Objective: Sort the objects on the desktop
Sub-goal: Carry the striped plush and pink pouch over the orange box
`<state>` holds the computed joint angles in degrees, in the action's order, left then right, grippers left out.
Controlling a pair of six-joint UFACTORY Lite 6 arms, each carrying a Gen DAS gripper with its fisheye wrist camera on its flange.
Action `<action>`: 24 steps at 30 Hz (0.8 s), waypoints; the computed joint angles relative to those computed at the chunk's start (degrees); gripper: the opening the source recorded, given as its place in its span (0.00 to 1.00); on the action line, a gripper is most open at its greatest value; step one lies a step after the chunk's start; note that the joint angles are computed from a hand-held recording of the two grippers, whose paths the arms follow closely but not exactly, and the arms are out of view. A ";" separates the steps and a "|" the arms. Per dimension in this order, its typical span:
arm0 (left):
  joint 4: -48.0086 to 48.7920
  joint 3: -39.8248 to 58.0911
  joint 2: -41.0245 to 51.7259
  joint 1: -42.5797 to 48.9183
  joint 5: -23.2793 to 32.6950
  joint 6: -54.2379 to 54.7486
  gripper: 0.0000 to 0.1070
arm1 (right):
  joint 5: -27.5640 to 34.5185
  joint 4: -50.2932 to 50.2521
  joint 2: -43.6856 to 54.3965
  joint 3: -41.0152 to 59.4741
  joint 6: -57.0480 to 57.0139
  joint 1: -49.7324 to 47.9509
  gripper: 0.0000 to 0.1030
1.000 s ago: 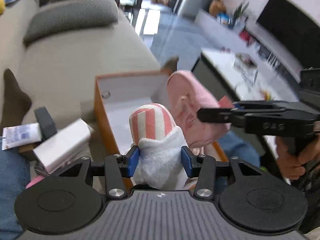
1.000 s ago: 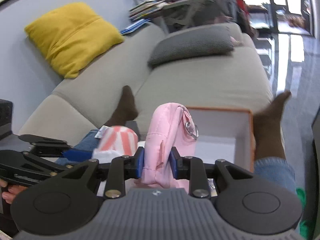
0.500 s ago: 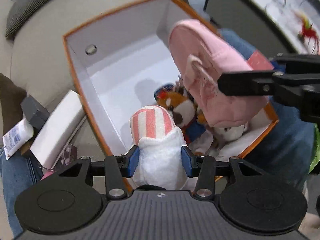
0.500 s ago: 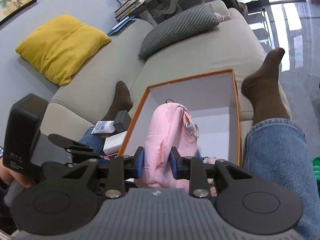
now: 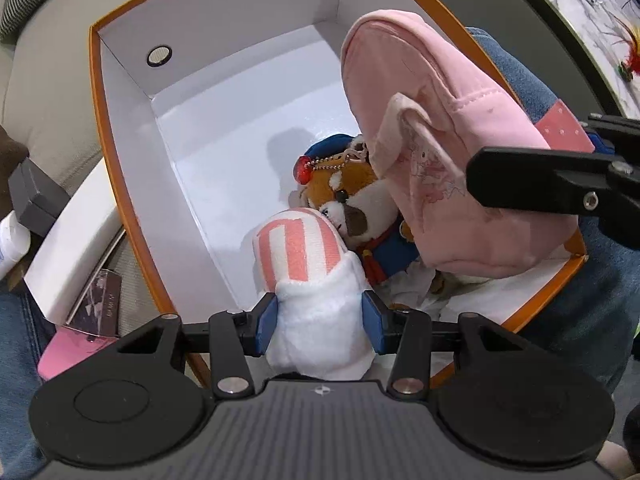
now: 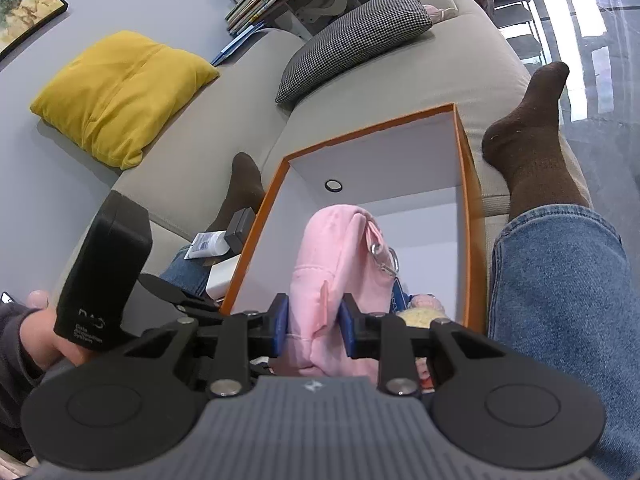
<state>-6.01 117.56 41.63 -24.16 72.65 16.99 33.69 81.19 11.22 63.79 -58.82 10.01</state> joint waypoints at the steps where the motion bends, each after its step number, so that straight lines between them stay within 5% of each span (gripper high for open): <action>1: -0.73 1.40 0.61 0.34 0.93 0.44 0.50 | -0.04 0.01 0.04 -0.02 -0.05 0.03 0.28; 11: -12.42 2.59 0.43 7.24 5.03 6.40 0.55 | -1.26 -5.35 -0.70 1.44 6.35 1.24 0.28; 24: -19.96 -13.81 -9.88 9.91 -2.75 18.39 0.57 | -0.40 -8.80 2.82 8.26 13.95 2.42 0.28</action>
<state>-25.97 103.75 31.75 -14.24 69.90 35.39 33.29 72.39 14.04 72.05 -44.87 12.43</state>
